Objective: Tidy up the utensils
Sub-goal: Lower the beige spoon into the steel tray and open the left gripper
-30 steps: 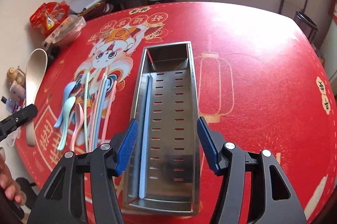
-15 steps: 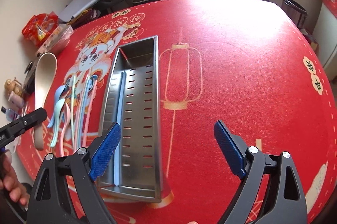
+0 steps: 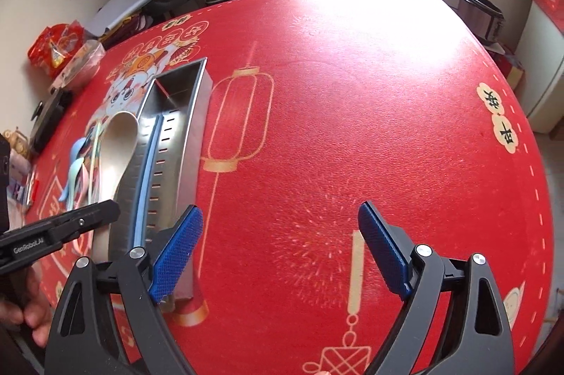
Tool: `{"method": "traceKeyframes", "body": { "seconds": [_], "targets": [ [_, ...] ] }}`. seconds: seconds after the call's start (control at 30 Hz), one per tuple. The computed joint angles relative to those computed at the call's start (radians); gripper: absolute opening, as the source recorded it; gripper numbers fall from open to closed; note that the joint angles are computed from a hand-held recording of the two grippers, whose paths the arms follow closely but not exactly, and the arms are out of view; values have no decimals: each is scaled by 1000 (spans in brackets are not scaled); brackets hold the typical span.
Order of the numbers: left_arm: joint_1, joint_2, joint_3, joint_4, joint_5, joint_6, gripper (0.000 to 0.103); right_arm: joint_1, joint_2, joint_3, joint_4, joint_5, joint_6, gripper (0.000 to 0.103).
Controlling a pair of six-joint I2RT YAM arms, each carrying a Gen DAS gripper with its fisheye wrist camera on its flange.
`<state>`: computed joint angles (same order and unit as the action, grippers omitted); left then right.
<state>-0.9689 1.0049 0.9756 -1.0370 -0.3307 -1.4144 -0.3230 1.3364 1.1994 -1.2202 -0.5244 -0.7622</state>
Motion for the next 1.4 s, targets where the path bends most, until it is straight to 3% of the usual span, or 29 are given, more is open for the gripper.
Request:
{"method": "traceKeyframes", "body": {
  "seconds": [0.33, 0.77, 0.83, 0.9, 1.1, 1.4],
  "targets": [
    [35, 71, -88, 172, 94, -62, 7, -64, 91, 52, -10, -1, -106, 87],
    [58, 74, -115, 213, 102, -78, 7, -79, 127, 72, -13, 2, -135, 87],
    [51, 84, -86, 185, 84, -71, 11, -76, 123, 72, -13, -3, -129, 87],
    [27, 78, -55, 133, 53, -77, 24, -71, 118, 71, -13, -9, -121, 87],
    [-61, 64, 63, -80, -80, -110, 41, -37, 86, 59, -21, -33, -87, 87],
    [-252, 9, 172, -493, -238, -356, 50, 61, -8, 12, 9, -51, 42, 87]
  ]
}}
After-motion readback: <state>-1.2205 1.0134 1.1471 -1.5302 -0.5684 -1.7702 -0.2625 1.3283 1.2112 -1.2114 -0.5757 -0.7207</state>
